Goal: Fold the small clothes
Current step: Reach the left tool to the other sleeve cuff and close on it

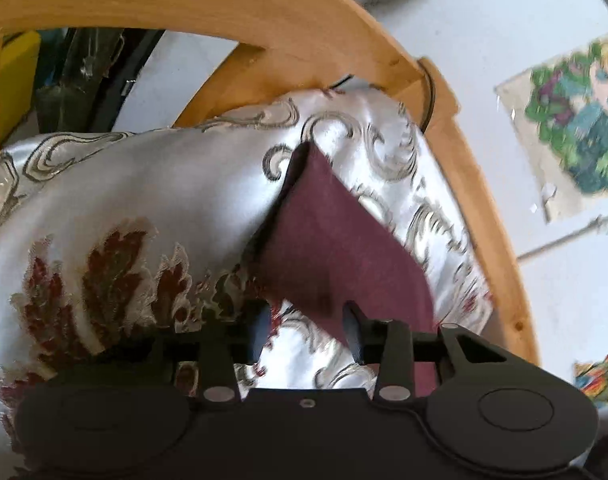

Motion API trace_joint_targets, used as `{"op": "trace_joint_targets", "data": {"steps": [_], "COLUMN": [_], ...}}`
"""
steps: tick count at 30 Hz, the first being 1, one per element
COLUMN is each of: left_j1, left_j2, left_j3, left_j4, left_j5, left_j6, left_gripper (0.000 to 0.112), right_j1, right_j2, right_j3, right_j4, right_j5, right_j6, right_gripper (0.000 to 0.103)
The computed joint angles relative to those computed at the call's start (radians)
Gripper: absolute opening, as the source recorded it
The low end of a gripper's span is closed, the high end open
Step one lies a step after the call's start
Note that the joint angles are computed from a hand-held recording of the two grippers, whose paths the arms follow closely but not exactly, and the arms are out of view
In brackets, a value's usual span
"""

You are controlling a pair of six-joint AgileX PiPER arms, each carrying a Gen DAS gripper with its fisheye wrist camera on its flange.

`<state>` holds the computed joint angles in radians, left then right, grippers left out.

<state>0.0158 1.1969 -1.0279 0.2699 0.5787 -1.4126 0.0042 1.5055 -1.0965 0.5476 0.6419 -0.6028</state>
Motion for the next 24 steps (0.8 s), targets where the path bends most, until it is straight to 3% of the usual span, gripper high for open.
{"op": "trace_joint_targets", "data": {"steps": [6, 8, 9, 12, 16, 19, 21, 24], "left_j1": [-0.006, -0.017, -0.015, -0.061, -0.207, -0.304, -0.376, -0.479], "left_j2": [0.01, 0.019, 0.023, 0.022, 0.027, 0.04, 0.063, 0.134], "left_j3": [0.013, 0.006, 0.001, -0.005, -0.048, -0.094, -0.138, -0.229], "left_j4": [0.112, 0.157, 0.16, 0.304, 0.656, 0.834, 0.908, 0.848], "left_j5": [-0.019, -0.015, -0.017, -0.034, -0.02, -0.069, -0.119, -0.188], "left_j6": [-0.112, -0.129, -0.107, -0.156, -0.26, -0.254, -0.19, 0.043], "left_gripper": [0.041, 0.025, 0.005, 0.004, 0.004, 0.004, 0.004, 0.004], "right_j1": [0.01, 0.011, 0.012, 0.004, -0.029, -0.046, -0.055, -0.077], "right_j2": [-0.006, -0.006, -0.007, -0.014, -0.018, -0.027, -0.035, -0.042], "right_j3": [0.007, 0.007, 0.008, 0.011, 0.005, 0.008, 0.011, 0.007], "right_j4": [-0.021, -0.024, -0.026, -0.017, 0.078, 0.12, 0.13, 0.152], "right_j5": [-0.011, -0.015, -0.018, -0.024, -0.001, 0.0, -0.012, -0.027], "right_j6": [0.0, 0.002, 0.005, 0.0, -0.065, -0.094, -0.097, -0.081], "right_gripper": [0.103, 0.103, 0.103, 0.103, 0.103, 0.103, 0.103, 0.103]}}
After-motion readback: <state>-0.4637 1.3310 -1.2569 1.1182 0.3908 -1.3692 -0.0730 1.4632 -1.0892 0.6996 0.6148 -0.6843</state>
